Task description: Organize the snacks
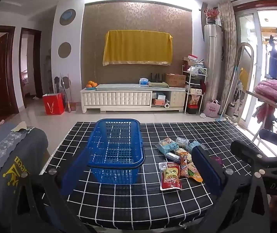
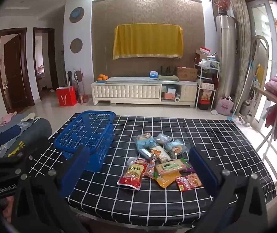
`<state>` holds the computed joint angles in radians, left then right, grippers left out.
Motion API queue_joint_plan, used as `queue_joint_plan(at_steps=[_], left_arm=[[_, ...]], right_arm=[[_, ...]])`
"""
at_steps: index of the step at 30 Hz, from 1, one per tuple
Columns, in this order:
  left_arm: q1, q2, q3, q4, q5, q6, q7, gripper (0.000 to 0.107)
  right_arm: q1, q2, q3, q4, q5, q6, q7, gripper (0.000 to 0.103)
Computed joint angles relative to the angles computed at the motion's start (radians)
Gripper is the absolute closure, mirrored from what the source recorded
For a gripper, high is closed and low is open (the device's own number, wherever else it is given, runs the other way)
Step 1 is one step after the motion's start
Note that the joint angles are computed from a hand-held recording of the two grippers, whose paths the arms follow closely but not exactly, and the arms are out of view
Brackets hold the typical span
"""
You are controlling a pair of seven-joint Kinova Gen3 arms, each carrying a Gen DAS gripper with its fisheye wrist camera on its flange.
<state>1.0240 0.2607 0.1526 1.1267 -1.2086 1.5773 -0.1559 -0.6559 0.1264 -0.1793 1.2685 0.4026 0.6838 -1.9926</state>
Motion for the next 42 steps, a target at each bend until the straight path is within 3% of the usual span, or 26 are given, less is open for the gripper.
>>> queue_joint_plan(at_steps=[42], left_arm=[[-0.012, -0.016, 0.015, 0.018, 0.036, -0.011, 0.020, 0.005]], right_arm=[[0.019, -0.009, -0.004, 0.037, -0.051, -0.025, 0.023, 0.000]])
